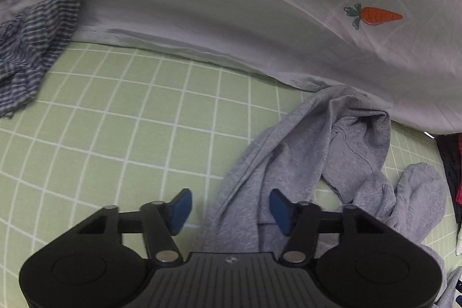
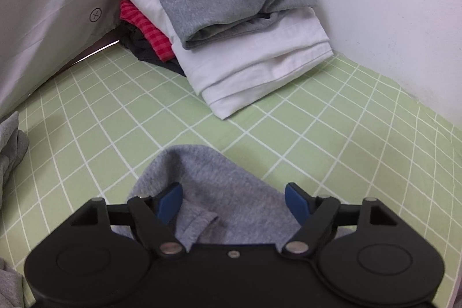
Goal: Fold clothes
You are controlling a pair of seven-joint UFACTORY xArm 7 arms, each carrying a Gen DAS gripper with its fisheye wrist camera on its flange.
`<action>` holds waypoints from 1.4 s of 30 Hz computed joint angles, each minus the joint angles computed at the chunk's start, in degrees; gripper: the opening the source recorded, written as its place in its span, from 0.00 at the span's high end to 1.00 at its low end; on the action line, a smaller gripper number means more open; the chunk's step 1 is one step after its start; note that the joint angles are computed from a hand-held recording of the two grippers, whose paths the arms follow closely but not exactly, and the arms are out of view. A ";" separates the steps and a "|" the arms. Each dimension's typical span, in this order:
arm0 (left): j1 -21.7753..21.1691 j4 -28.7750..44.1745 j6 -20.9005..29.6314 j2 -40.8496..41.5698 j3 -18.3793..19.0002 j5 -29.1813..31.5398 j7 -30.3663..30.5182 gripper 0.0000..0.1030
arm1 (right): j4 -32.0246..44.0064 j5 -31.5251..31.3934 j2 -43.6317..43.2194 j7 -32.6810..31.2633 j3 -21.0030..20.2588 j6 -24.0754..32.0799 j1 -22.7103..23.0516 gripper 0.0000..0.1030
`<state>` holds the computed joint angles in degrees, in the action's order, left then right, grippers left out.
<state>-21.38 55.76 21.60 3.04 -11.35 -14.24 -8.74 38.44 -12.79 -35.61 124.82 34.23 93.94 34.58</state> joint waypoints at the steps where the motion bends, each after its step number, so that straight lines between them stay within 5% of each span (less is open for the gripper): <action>1: 0.03 0.32 -0.41 0.71 -0.31 -1.81 1.45 0.80 | 0.26 0.46 -0.06 0.42 0.13 0.64 -0.01 0.24; 2: -0.06 0.05 -1.16 0.85 -0.37 -2.01 1.18 0.87 | 0.62 0.69 0.03 0.58 0.27 1.34 -0.01 0.24; 6: 0.43 -4.26 -4.28 -2.81 -0.01 -4.80 0.97 0.92 | 2.13 0.11 0.69 0.26 0.61 2.90 0.02 0.24; 12: 3.89 -20.70 -2.01 -21.28 2.08 5.38 -10.04 0.92 | 5.11 -2.97 3.42 0.26 1.88 1.09 -0.32 0.24; 17: 3.59 -37.87 10.82 -47.59 7.44 1.81 -11.39 0.92 | 8.57 -6.21 8.04 1.04 3.41 -1.66 0.27 0.24; 20: 3.72 -42.90 23.06 -62.05 7.12 2.16 -14.25 0.91 | 10.48 -7.57 10.71 2.16 4.05 -2.76 1.50 0.24; 23: 4.39 -45.06 28.86 -69.98 8.40 1.66 -15.25 0.85 | 11.96 -8.53 13.08 3.58 4.20 -3.91 3.04 0.23; 26: 5.96 -43.94 26.76 -68.77 8.41 2.52 -14.32 0.80 | 12.93 -9.28 14.91 4.62 3.65 -5.06 4.61 0.23; 30: 6.81 -40.34 19.96 -59.26 7.34 4.24 -12.26 0.46 | 14.04 -10.72 16.92 4.39 2.28 -5.23 6.16 0.14; 33: 6.29 -37.04 14.10 -50.34 7.76 4.33 -10.49 0.38 | 14.07 -10.82 17.09 4.86 1.17 -4.69 6.84 0.03; 42: 4.27 -26.63 2.86 -28.15 7.05 3.40 -6.29 0.35 | 13.23 -9.41 17.12 3.98 -0.50 -3.90 7.44 0.00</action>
<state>-17.12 29.13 24.45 -25.10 -4.30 -10.85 -15.03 51.67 -22.20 -18.49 128.80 33.73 90.05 42.01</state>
